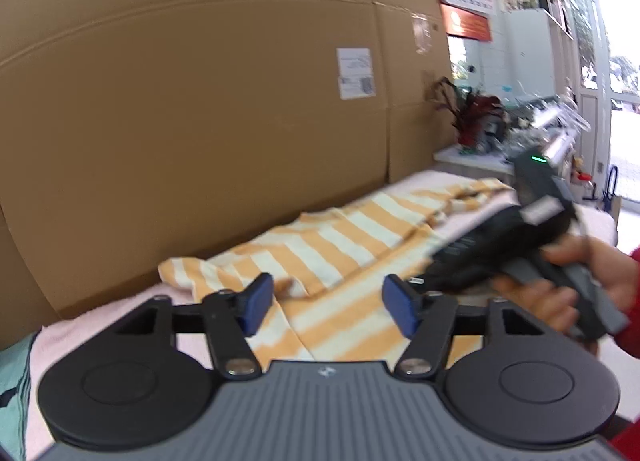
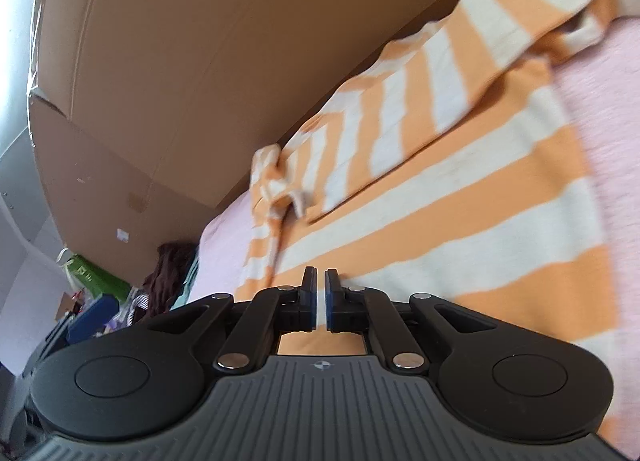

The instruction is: Fold clothes

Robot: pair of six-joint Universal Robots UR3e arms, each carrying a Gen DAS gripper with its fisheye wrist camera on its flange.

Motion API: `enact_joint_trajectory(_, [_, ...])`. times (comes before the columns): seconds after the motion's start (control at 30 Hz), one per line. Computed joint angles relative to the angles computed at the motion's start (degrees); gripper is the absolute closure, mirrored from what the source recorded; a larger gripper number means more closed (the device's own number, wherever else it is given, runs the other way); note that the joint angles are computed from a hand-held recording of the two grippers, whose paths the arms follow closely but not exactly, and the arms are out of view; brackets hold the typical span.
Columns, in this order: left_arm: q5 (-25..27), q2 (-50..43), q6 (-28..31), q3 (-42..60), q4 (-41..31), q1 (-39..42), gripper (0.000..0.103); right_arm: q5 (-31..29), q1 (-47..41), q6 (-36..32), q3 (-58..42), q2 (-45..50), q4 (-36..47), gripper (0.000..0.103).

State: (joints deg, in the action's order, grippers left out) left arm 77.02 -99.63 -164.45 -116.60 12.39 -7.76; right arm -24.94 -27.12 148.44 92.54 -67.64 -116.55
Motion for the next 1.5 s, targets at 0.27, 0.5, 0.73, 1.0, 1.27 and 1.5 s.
enact_joint_trajectory(0.27, [10.13, -25.47, -5.35, 34.16, -8.41, -4.03, 0.061, -0.14, -10.53, 3.81, 3.21, -1.04, -5.11, 0.092])
enact_joint_trajectory(0.5, [10.71, -36.94, -9.89, 46.74, -13.82, -3.21, 0.061, -2.13, -14.41, 24.69, 1.79, 3.52, -29.13, 0.082])
enact_joint_trajectory(0.73, [4.71, -37.53, -11.9, 46.23, -15.43, -0.97, 0.037, -6.87, -12.31, 46.89, -16.19, 17.61, -41.35, 0.082])
enact_joint_trajectory(1.0, [-3.76, -37.34, -17.67, 45.63, -16.82, 3.0, 0.035, -10.81, -9.84, 56.78, -31.28, 26.89, -40.0, 0.074])
enact_joint_trajectory(1.27, [-5.1, -37.28, -16.94, 45.64, -17.18, 3.06, 0.024, -12.84, -7.02, 53.41, -31.26, 25.25, -36.8, 0.069])
enact_joint_trajectory(1.5, [-5.62, -37.15, -17.27, 45.48, -17.23, 3.34, 0.023, -18.8, -4.13, 53.7, -32.78, 27.37, -41.35, 0.089])
